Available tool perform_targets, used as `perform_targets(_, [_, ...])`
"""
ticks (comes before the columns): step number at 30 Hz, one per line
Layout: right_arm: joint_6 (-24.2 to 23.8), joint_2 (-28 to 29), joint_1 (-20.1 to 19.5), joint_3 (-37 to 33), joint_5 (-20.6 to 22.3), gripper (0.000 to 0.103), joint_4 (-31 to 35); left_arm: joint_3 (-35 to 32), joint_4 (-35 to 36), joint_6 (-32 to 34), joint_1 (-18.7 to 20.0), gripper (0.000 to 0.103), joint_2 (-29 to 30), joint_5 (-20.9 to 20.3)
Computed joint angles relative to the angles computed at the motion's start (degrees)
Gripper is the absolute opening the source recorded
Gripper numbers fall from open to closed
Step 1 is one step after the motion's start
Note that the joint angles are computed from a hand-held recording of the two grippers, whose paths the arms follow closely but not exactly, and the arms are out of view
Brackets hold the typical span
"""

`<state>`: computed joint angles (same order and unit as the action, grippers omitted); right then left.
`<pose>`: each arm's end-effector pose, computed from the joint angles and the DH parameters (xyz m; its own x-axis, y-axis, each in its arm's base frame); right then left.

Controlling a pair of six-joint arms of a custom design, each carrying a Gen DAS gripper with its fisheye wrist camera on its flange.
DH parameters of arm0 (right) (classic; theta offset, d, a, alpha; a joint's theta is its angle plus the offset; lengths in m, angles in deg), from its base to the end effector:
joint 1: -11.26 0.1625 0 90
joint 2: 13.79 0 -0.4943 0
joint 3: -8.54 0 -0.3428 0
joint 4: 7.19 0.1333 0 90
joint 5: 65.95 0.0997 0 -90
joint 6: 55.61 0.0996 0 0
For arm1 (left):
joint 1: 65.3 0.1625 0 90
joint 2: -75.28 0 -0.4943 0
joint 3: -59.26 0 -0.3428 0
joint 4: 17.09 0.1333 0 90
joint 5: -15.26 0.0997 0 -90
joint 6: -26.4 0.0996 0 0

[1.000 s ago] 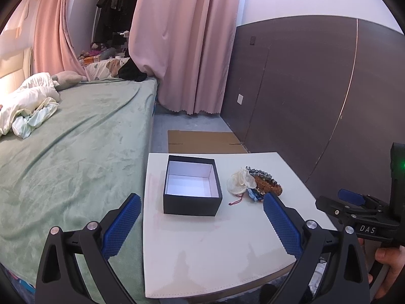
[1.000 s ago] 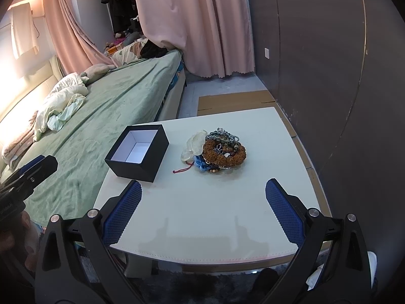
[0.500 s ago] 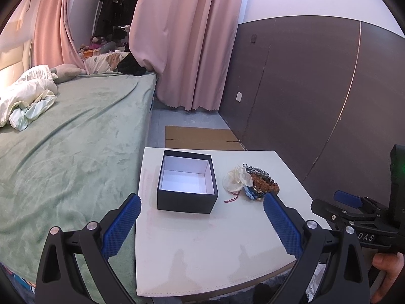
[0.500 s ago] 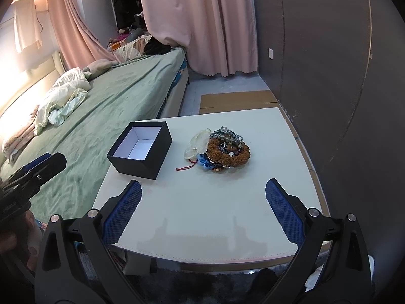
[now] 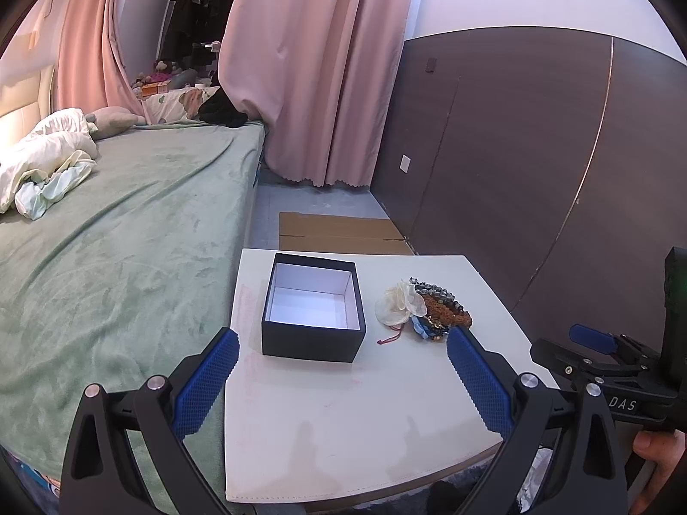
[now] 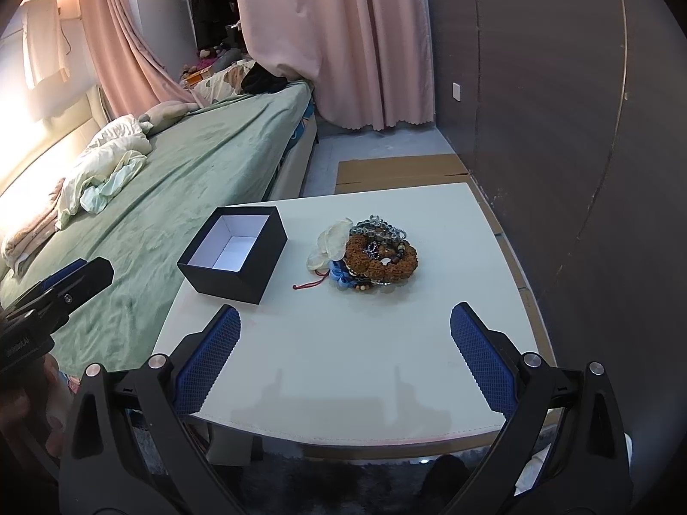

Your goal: Organize jewelry

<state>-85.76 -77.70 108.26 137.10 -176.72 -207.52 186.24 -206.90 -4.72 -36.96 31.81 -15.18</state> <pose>0.1582 -0.4848 0.3029 -0.7865 -0.2291 0.5736 -0.5553 0.6689 -0.4942 -0.3425 -0.4337 0.1415 -0.8248 0.0479 -0.5634 0.4888 0.5611 -0.6680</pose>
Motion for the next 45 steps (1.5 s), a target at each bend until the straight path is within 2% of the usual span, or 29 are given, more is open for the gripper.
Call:
perform_targets(20, [0.3,-0.5,-0.7,-0.2,0.0,0.098,-0.1,-0.6,-0.8,0.3,0.0,0.094,1.1,-0.4])
perform_targets(27, [1.3,-0.9,-1.5,-1.4,0.0,0.098,1.1,-3.0,-1.6,2.2,1.2,0.094,2.7,-2.1])
perform_targets(36, [8.3,-2.6,-5.4,-5.3,1.3,0.098,7.3,-7.8,-2.1,6.0,3.4,0.094,5.9,-6.0])
perform_targets(42, [11.8,-3.5,-7.9,-8.1,3.5,0.098,12.3,-11.9,-1.1,9.7,5.3,0.086,8.8,-9.3])
perform_targets(45, [14.0,-3.8,-9.4,-9.9,6.1,0.098,15.4,-14.1,-0.5,11.3,6.5,0.082,10.1,-10.8])
